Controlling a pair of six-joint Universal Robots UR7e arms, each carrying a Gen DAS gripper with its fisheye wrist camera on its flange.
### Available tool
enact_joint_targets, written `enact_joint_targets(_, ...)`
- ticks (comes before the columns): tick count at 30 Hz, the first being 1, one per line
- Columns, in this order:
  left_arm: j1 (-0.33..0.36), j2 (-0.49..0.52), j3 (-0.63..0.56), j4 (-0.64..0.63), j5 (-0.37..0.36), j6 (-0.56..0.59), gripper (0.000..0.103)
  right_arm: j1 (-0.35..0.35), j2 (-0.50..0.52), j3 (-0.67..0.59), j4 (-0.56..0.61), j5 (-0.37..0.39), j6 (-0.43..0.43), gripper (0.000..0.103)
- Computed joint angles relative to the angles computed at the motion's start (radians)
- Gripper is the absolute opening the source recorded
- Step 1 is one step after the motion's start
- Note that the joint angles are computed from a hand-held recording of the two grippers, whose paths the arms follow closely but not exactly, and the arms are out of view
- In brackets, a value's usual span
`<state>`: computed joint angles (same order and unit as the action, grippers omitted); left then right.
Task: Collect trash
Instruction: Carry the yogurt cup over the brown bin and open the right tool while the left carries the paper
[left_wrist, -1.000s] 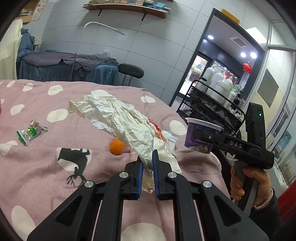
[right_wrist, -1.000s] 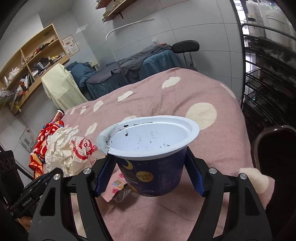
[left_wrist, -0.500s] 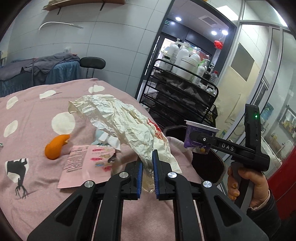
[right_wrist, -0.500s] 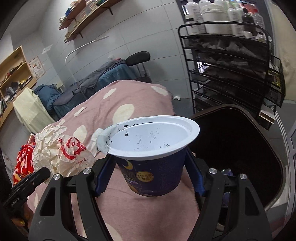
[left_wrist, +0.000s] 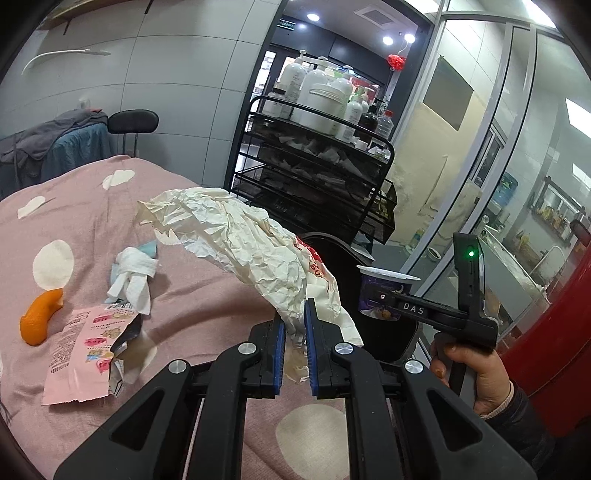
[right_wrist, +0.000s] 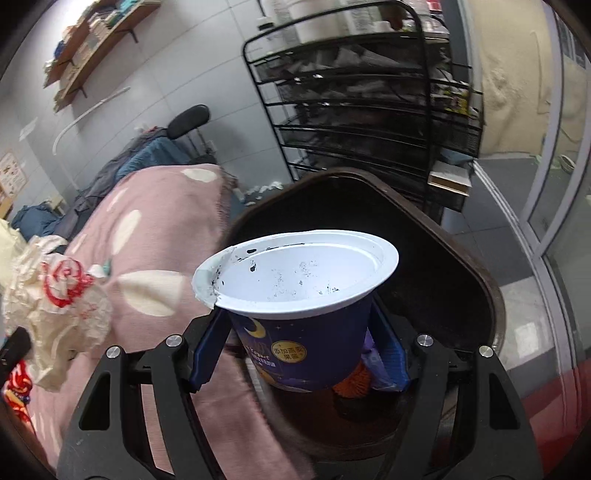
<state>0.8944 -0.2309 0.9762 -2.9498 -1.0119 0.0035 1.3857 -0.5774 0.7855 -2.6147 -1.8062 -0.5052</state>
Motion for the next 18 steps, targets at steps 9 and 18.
enact_joint_targets(9, 0.003, 0.037, -0.068, 0.077, -0.027, 0.002, 0.01, -0.03, 0.139, -0.242, 0.136, -0.127, 0.044, 0.072)
enact_joint_targets(18, 0.003, 0.067, -0.127, 0.136, -0.039, 0.009, 0.01, -0.032, 0.188, -0.324, 0.181, -0.171, 0.058, 0.081)
